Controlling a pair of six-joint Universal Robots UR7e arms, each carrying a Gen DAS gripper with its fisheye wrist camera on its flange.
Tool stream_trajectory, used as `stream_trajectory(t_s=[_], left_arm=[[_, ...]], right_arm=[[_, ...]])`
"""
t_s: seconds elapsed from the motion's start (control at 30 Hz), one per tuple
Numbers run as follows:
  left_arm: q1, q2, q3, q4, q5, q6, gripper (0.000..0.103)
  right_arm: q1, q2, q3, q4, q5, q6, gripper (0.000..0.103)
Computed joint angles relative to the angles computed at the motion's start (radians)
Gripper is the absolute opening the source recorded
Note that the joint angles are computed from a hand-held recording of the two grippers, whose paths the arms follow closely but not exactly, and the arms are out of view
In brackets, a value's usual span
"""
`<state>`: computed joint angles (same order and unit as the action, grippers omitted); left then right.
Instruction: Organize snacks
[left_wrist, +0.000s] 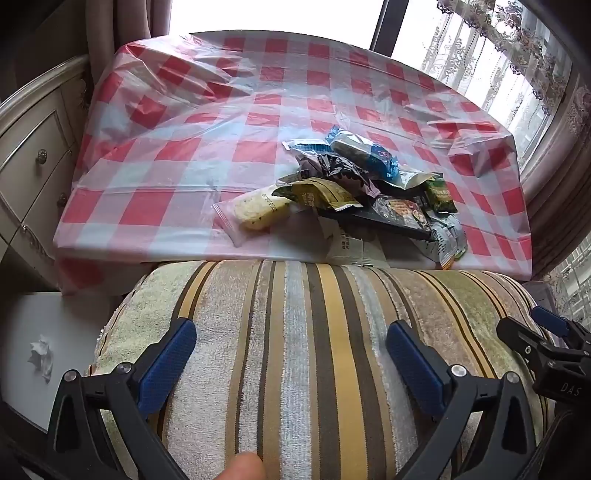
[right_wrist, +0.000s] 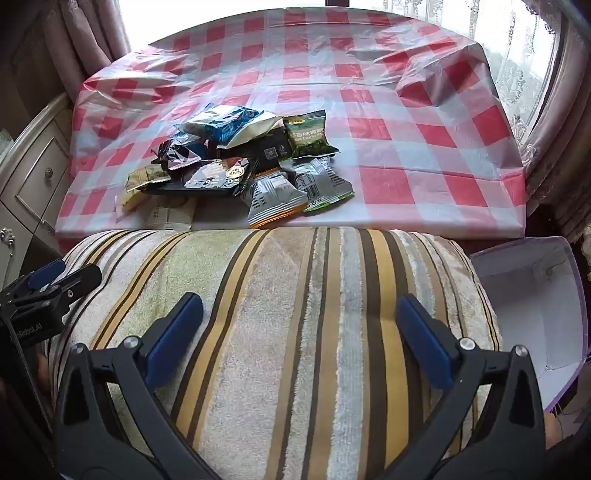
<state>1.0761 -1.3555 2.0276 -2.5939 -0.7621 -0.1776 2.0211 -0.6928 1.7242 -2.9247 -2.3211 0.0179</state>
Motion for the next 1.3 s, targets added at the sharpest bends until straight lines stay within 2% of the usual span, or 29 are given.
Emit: stream_trajectory(t_s=[0.07,0.23,0.37,0.6,0.73,0.83,1.07,1.3], left_arm=[[0.002,-0.001,-0.016,0.053,-0.008,-0.042,0.103],[-0.004,0.0,-0.009,0.047,0.022,-0.032,0.103],[0.001,-0.001,-0.003,0.013,0.008,-0.021,0.103],[-0.011,-0.008,-0.005,0.037,0.004,-0.033,0.103],[-0.001,-0.01,-0.009,0.037,-0.02,-0.038,0.103],[0.002,-0.004,-0.006,0.013,-0.028,-0.022,0.103],[-0.007,0.014,0.0,-0.006,0.015,-0.01,0.103],[-0.006,0.013,0.0,-0.004,0.014,-0.012,0.103]], right_arm=[[0.0,-0.003,-0.002,0.016,0.0,0.009,0.103],[0.001,-0.007,0.003,0.016,-0.002,0.011,0.103],[-0.002,-0.011,0.002,0.024,0.003,0.012,0.103],[-0.001,-0.004,-0.003,0.026,0.0,0.012,0.103],[-0.004,-0.003,0.015,-0.038,0.001,-0.014,0.103],[-0.001,0.002,0.011,-0.042,-0.002,-0.015,0.103],[-0.001,0.008,0.0,-0.017,-0.016,-0.014,0.103],[0.0,0.01,-0.003,-0.011,-0.014,-0.01,0.103]])
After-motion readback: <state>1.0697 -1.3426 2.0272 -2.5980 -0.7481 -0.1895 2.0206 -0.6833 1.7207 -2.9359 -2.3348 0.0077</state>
